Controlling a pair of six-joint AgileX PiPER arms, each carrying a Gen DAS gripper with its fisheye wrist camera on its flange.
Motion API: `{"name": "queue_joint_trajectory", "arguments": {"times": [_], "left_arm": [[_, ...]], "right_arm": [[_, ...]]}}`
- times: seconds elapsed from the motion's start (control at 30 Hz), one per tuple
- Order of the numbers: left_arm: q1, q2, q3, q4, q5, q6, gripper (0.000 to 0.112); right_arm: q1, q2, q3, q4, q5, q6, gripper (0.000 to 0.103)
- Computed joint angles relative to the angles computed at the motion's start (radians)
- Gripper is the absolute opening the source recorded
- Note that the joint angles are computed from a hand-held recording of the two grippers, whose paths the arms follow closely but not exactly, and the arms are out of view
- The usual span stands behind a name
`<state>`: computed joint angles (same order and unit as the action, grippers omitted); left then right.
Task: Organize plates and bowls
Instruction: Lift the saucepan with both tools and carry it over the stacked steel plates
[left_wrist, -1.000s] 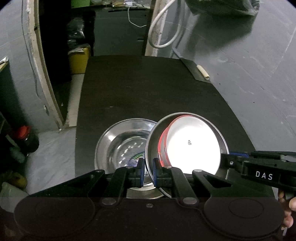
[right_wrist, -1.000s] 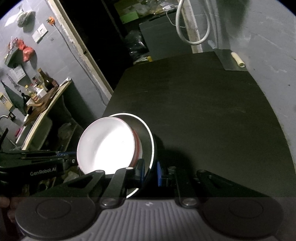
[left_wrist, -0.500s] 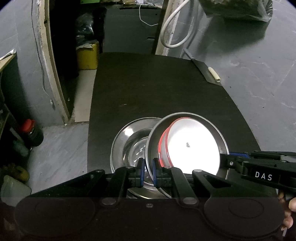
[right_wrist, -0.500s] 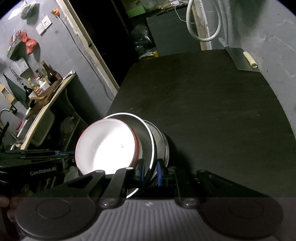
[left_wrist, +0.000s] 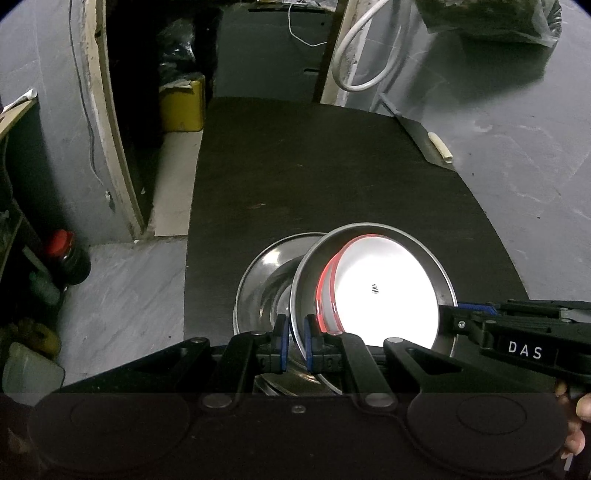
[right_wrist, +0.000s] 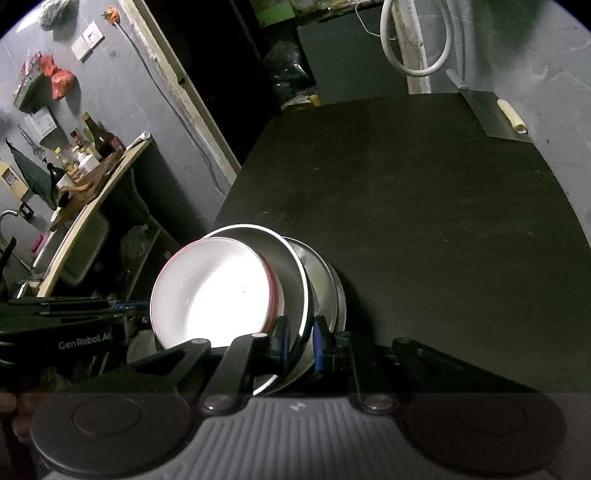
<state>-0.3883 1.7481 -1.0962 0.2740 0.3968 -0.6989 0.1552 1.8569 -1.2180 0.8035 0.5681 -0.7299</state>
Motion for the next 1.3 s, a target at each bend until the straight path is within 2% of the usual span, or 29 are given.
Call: {"name": "queue_joint_trajectory", "arguments": {"times": [1.3], "left_arm": [[0.030, 0.075, -0.056, -0.011, 0.041, -0.016, 0.007]], "right_arm": [[0.044, 0.114, -0.134, -0.069, 0.041, 0.097, 0.015]]}}
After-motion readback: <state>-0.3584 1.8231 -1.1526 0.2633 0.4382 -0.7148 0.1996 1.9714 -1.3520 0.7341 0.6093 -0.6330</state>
